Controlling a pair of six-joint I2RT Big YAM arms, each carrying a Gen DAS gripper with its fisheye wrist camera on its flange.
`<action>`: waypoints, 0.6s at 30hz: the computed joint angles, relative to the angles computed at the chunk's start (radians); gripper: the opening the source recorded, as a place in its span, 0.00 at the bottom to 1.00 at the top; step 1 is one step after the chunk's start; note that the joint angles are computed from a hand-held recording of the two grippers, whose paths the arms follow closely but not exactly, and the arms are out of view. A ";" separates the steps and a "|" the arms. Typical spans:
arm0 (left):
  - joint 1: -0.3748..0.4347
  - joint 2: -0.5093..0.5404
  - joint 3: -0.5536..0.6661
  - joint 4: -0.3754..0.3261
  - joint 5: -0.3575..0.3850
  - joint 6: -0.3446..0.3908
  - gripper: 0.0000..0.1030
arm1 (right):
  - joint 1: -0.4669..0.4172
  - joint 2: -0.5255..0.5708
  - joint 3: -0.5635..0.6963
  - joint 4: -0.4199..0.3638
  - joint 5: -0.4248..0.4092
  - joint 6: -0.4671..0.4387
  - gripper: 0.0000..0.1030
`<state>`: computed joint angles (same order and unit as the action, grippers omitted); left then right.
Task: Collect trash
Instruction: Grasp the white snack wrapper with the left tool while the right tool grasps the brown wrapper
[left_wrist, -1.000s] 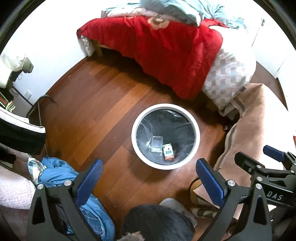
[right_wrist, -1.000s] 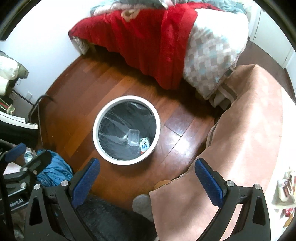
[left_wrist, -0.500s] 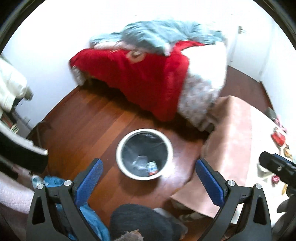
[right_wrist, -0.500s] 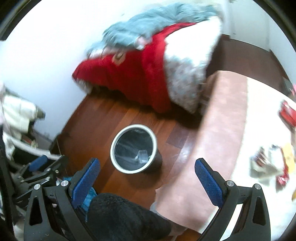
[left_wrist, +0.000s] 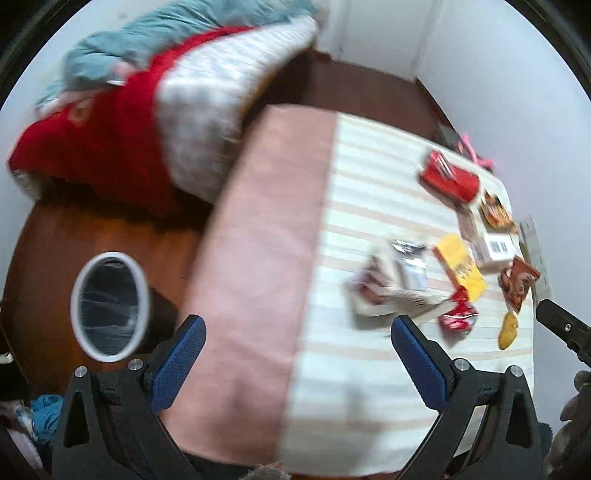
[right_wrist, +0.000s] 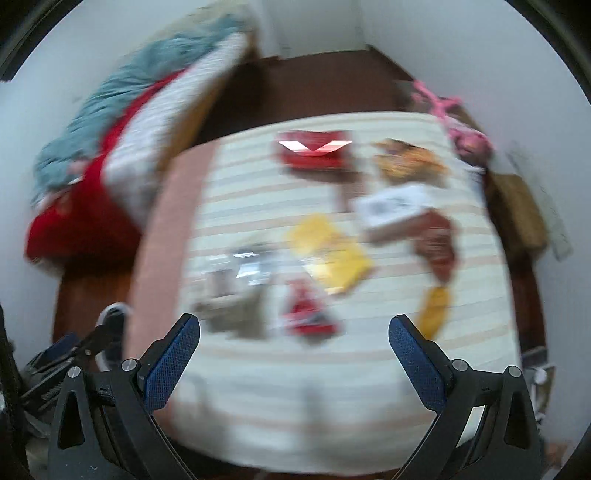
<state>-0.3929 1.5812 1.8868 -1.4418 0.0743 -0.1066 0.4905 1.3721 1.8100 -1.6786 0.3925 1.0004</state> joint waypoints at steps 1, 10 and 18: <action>-0.027 0.024 0.013 -0.008 0.005 -0.015 0.99 | -0.040 -0.030 -0.042 -0.003 -0.005 -0.015 1.00; -0.129 0.184 0.102 -0.076 0.050 -0.096 0.99 | -0.355 -0.176 -0.302 0.188 -0.142 -0.183 1.00; -0.167 0.252 0.146 -0.068 -0.036 -0.099 0.29 | -0.442 -0.142 -0.343 0.265 -0.198 -0.233 0.89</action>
